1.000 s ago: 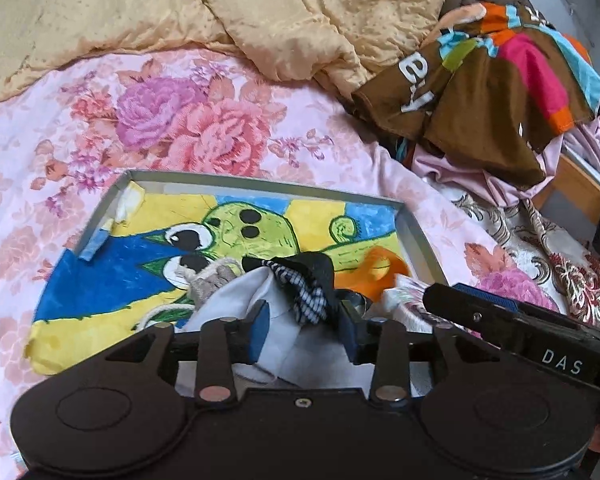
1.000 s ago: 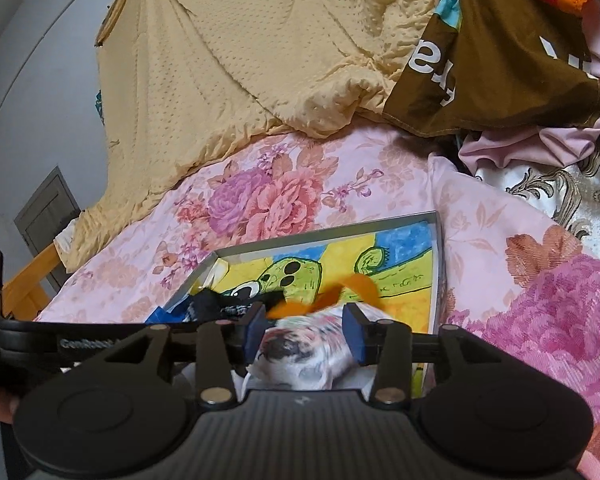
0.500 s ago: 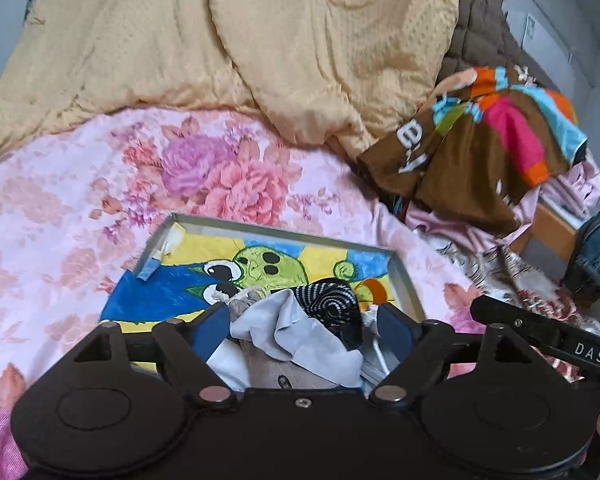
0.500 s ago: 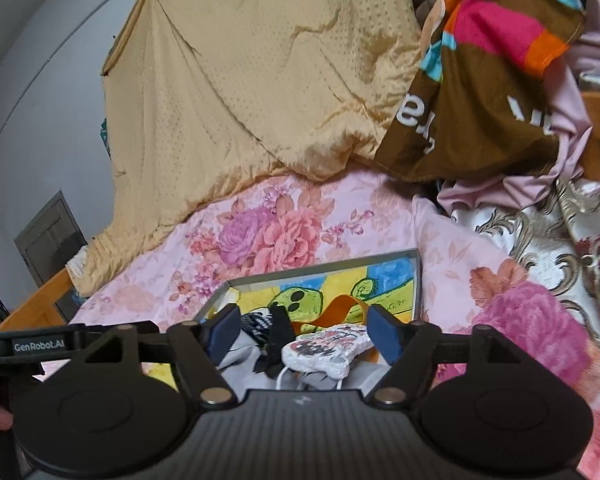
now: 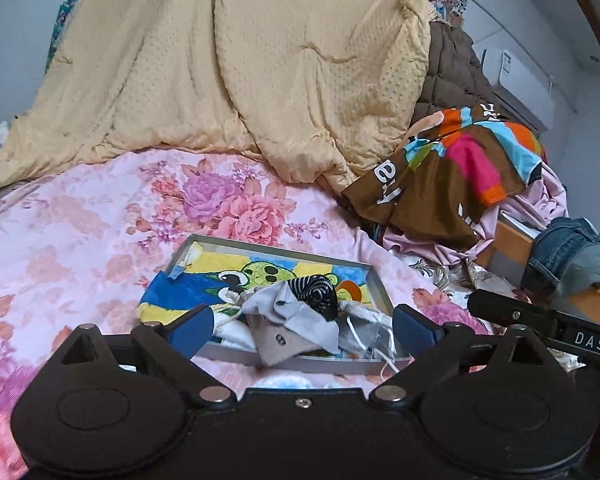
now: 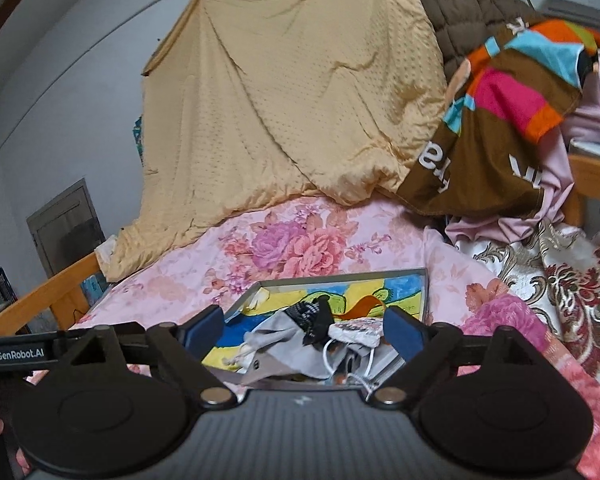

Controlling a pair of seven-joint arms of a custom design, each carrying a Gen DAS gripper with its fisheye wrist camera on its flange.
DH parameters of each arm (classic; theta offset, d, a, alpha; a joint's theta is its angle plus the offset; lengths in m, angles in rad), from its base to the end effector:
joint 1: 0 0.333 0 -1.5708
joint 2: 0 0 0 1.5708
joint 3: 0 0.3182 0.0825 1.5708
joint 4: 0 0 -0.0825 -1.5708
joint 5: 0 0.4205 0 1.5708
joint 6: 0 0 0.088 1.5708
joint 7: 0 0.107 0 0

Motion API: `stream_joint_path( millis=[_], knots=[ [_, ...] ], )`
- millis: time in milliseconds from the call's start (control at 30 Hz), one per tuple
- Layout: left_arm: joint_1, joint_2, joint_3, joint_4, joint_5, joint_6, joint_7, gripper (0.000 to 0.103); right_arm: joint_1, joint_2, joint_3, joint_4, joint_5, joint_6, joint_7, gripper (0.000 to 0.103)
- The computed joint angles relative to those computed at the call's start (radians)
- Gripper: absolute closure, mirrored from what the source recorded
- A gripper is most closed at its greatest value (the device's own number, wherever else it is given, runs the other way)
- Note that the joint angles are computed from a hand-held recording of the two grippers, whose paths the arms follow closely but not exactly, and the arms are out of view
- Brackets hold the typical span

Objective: Organize soft objects
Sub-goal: 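Move both open tools back from the tray toward the remaining pile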

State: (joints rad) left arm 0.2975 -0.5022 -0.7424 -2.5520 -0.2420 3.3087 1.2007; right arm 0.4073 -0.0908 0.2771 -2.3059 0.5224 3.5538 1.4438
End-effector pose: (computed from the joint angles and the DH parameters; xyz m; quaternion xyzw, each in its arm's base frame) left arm 0.4348 -0.2149 0.5216 -0.6003 0.5762 -0.4654 0.3018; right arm 0.4658 0.3057 0.5182 -0.6152 0.5070 -0.2432 0.5526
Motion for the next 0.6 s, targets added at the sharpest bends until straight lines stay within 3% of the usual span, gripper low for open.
stream_joint_path(
  millis=[333, 600],
  knots=[
    [-0.179, -0.256, 0.111, -0.200, -0.007, -0.070, -0.051, 0.001, 0.012, -0.091, 0.157, -0.088, 0.317, 0.098, -0.294, 0.001],
    [-0.284, -0.425, 0.160, -0.336, 0.026, -0.089, -0.096, 0.001, 0.114, -0.123, 0.179, -0.118, 0.507, 0.176, -0.447, 0.000]
  ],
)
